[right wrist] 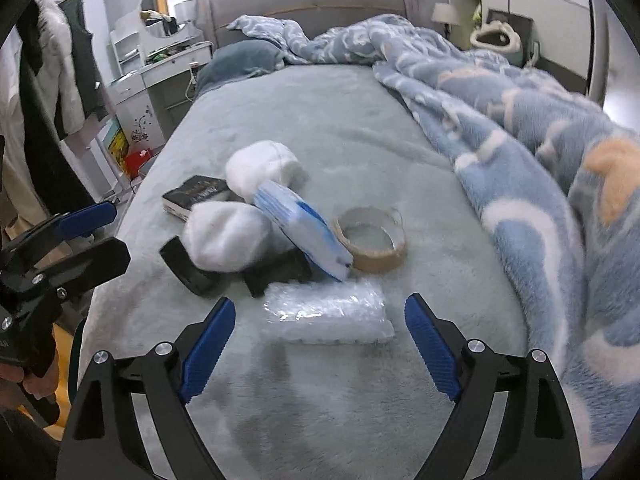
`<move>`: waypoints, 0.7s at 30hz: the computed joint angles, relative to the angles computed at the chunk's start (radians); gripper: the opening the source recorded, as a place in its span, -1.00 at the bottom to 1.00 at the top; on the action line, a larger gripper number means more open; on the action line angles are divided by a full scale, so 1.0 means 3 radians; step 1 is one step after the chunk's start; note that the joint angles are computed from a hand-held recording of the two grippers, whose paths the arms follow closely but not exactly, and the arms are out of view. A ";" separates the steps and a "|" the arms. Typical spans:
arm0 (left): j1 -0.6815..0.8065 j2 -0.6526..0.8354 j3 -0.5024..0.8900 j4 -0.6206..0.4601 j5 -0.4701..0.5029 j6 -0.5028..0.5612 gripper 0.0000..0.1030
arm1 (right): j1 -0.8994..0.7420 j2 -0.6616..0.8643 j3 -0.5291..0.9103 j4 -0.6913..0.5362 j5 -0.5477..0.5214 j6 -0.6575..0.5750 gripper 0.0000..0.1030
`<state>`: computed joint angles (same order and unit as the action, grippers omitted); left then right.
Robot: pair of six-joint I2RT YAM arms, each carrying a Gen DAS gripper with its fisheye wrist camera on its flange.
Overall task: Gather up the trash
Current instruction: 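Close the right gripper on the flat clear bubble-wrap piece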
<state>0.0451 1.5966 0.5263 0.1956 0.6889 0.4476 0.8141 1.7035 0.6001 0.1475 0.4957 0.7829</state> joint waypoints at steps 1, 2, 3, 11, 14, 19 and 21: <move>-0.0028 0.0034 0.0012 0.0023 -0.0034 -0.0010 0.85 | -0.0017 0.0014 -0.0002 0.0012 -0.0016 -0.0009 0.70; -0.0069 0.0088 0.0037 0.0053 -0.0084 -0.0025 0.85 | -0.0029 0.0029 -0.0011 0.0032 -0.0027 -0.0021 0.70; -0.0102 0.0116 0.0048 0.0075 -0.0121 -0.0042 0.85 | -0.0037 0.0045 -0.0018 0.0057 -0.0026 -0.0039 0.70; -0.0349 0.0354 0.0171 0.0149 -0.0356 0.0025 0.84 | -0.0174 0.0239 -0.0042 0.0312 -0.0184 -0.0098 0.69; -0.0432 0.0430 0.0223 0.0103 -0.0389 0.0063 0.84 | -0.0189 0.0304 0.0001 0.0300 -0.0219 -0.0183 0.41; -0.0565 0.0508 0.0249 0.0146 -0.0472 0.0048 0.84 | -0.0149 0.0256 -0.0033 0.0306 -0.0132 -0.0289 0.29; -0.0568 0.0533 0.0271 0.0167 -0.0489 -0.0016 0.84 | -0.0173 0.0185 -0.0120 0.0380 -0.0167 -0.0298 0.29</move>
